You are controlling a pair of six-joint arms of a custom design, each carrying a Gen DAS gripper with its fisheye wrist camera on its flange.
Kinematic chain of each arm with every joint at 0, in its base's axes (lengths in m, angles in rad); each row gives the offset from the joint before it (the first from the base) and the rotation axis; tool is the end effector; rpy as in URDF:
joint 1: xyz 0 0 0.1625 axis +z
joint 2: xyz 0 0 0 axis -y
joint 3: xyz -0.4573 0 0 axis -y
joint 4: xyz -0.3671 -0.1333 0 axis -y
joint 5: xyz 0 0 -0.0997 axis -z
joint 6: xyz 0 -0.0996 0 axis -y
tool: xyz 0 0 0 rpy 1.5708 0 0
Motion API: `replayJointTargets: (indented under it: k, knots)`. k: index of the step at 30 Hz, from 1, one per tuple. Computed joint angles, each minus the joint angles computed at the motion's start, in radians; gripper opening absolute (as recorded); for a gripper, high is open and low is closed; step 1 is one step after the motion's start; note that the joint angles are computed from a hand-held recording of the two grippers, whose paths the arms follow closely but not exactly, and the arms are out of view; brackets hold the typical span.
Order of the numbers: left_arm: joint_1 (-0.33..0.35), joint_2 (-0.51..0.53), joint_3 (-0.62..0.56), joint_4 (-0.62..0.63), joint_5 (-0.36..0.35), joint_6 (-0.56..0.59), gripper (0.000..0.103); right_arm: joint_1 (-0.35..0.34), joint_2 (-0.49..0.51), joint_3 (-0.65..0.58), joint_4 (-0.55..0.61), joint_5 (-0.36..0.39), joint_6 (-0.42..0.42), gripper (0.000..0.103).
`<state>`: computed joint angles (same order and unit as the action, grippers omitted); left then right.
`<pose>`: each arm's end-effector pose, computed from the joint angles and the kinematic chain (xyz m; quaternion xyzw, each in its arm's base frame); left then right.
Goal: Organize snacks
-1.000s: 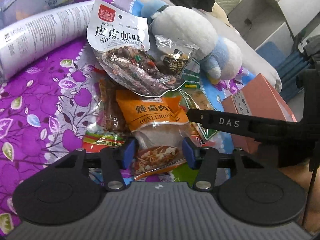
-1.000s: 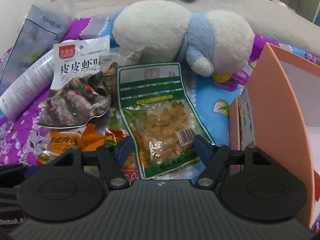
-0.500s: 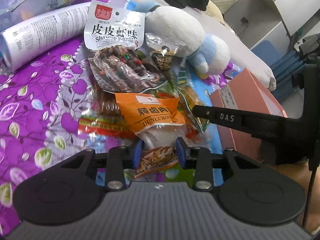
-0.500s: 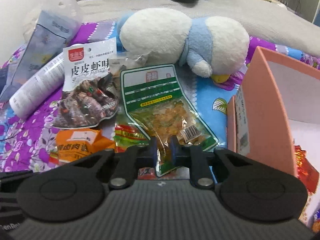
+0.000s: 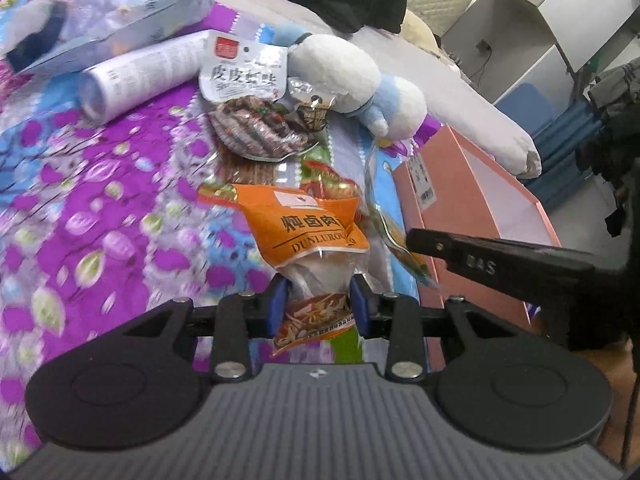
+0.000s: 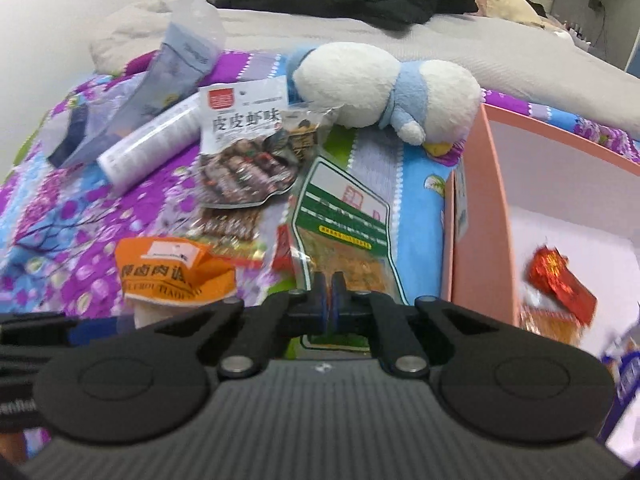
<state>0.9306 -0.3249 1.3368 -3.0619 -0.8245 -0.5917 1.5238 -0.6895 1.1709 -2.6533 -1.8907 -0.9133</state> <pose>-0.2870 -0.7217 -0.0217 -0.0646 0.9064 -0.3850 0.1614 0.0636 -0.8178 0.2618 0.3530 -0.8757 0.1890 0.2699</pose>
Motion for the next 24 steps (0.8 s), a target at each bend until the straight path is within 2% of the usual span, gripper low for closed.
replayJointTargets:
  k: [9, 14, 17, 18, 19, 20, 21, 24]
  knots:
    - [-0.075, -0.076, 0.226, -0.005, 0.047, -0.193, 0.039, -0.021, -0.188, 0.299, -0.084, 0.042, 0.001, 0.003]
    - [-0.084, -0.089, 0.298, -0.004, 0.059, -0.286, 0.039, -0.058, -0.244, 0.391, -0.123, 0.097, 0.031, 0.006]
    - [-0.078, -0.09, 0.301, 0.032, 0.073, -0.318, 0.041, -0.076, -0.24, 0.406, -0.155, 0.09, 0.043, 0.008]
    - [-0.076, -0.089, 0.301, 0.029, 0.073, -0.316, 0.044, -0.081, -0.236, 0.409, -0.17, 0.082, 0.05, 0.014]
    - [-0.071, -0.087, 0.297, 0.022, 0.073, -0.307, 0.053, -0.091, -0.233, 0.41, -0.181, 0.087, 0.062, 0.031]
    - [-0.071, -0.086, 0.297, 0.018, 0.074, -0.308, 0.058, -0.1, -0.233, 0.415, -0.191, 0.1, 0.073, 0.04]
    - [-0.07, -0.086, 0.294, 0.02, 0.075, -0.314, 0.068, -0.109, -0.234, 0.422, -0.203, 0.113, 0.083, 0.053]
    - [-0.072, -0.081, 0.296, -0.012, 0.077, -0.314, 0.078, -0.132, -0.229, 0.42, -0.203, 0.139, 0.127, 0.055]
